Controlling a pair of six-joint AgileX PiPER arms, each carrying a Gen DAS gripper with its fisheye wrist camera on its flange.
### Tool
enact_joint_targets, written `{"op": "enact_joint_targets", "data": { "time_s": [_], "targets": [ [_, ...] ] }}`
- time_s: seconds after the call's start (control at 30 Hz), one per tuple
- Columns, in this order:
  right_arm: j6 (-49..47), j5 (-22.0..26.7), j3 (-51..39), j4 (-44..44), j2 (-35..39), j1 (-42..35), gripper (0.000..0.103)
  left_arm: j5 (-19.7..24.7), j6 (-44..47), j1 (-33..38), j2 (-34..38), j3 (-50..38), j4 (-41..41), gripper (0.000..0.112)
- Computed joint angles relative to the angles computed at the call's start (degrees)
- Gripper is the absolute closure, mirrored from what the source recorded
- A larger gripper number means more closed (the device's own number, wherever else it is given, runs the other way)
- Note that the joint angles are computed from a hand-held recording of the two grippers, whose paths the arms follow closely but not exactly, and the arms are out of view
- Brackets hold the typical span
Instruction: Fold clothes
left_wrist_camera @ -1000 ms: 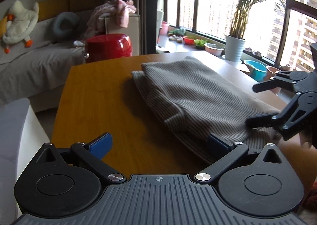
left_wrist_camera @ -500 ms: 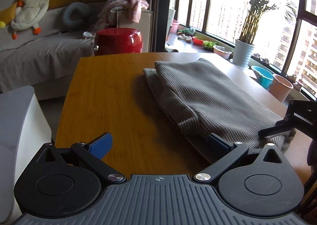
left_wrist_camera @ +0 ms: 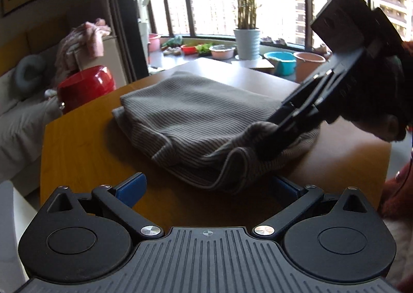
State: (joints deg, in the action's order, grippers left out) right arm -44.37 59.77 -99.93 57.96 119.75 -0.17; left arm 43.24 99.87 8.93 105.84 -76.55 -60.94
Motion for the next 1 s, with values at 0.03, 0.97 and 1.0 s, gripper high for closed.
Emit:
{"op": "enact_joint_targets", "data": {
  "time_s": [0.03,0.97,1.0],
  "targets": [
    [1.1,1.0,-1.6,0.3,1.2,-0.4,0.043,-1.6,2.9,-1.4,0.0,1.0,-0.7,0.009],
    [-32.5,-31.0,22.8,-10.7,-14.7,14.3,0.030,5.7,-2.7,4.3,5.0,-9.1,0.8,0.014],
    [-26.8,-26.2,19.0,-10.4,-12.7,12.3,0.032,6.4,-2.8,4.8,4.6,-8.9,0.6,0.013]
  ]
}}
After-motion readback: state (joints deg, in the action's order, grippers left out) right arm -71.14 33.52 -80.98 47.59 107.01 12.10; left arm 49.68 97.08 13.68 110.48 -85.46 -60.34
